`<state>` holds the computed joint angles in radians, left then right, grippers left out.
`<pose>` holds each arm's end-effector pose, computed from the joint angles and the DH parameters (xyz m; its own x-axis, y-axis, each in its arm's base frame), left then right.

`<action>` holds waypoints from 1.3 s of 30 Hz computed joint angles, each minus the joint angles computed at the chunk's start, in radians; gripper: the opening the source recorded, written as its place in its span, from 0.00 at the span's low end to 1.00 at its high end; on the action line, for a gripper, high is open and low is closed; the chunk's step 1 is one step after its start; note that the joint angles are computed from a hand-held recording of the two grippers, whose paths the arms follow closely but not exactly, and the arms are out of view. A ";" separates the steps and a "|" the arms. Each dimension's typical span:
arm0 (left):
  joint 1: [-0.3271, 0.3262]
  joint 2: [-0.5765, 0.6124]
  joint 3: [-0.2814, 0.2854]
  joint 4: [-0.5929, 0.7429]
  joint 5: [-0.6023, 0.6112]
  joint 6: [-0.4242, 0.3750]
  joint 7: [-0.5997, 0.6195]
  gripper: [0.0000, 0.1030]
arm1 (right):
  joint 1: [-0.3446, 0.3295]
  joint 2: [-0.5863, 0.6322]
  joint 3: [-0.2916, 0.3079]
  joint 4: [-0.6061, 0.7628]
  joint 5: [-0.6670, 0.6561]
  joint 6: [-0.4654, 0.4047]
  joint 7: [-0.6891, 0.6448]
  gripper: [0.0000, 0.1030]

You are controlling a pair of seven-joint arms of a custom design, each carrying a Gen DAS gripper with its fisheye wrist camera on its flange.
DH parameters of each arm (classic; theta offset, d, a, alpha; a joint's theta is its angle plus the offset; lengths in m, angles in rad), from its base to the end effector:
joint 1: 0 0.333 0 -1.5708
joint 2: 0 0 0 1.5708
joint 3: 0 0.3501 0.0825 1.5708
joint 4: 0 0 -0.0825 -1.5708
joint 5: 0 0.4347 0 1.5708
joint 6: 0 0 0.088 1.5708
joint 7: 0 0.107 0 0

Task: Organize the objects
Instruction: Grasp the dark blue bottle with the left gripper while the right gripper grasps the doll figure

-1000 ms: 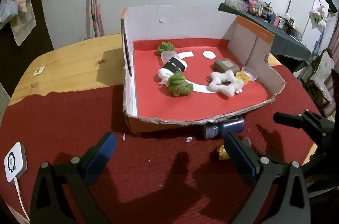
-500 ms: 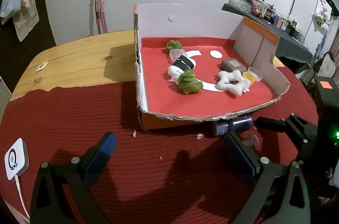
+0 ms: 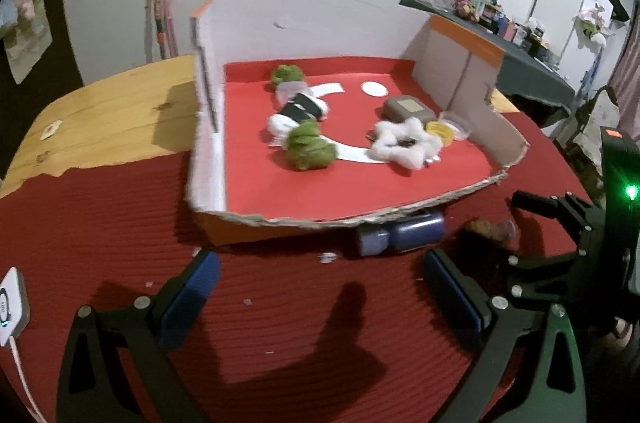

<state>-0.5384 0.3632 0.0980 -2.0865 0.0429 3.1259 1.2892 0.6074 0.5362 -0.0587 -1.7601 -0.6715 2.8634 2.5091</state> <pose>0.6100 -0.2959 0.3214 -0.2553 -0.9601 0.1139 -0.7754 0.1330 -0.6173 0.6218 0.4270 0.3127 0.2245 -0.9745 -0.0040 -0.7733 -0.1756 -0.6093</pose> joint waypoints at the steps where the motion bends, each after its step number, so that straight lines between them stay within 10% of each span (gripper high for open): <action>1: 0.010 0.005 -0.016 0.008 -0.003 -0.005 0.007 1.00 | 0.000 -0.006 -0.006 -0.008 -0.002 0.003 0.007 0.94; 12: -0.027 0.075 -0.016 0.097 0.018 -0.052 -0.036 1.00 | 0.002 -0.027 -0.020 -0.046 -0.049 0.035 0.027 0.94; 26: -0.152 0.140 0.128 0.163 0.117 -0.082 -0.278 0.98 | -0.001 -0.036 -0.011 -0.069 -0.031 0.096 0.036 0.81; 39: -0.174 0.121 0.169 0.129 0.249 -0.063 -0.344 0.61 | 0.040 -0.025 -0.041 -0.055 -0.055 0.102 0.063 0.49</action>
<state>-0.7127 0.4837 0.2667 -1.9571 0.2924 3.0629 0.9456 0.6473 0.5111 -0.0998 -1.8151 -0.7263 2.9657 2.5719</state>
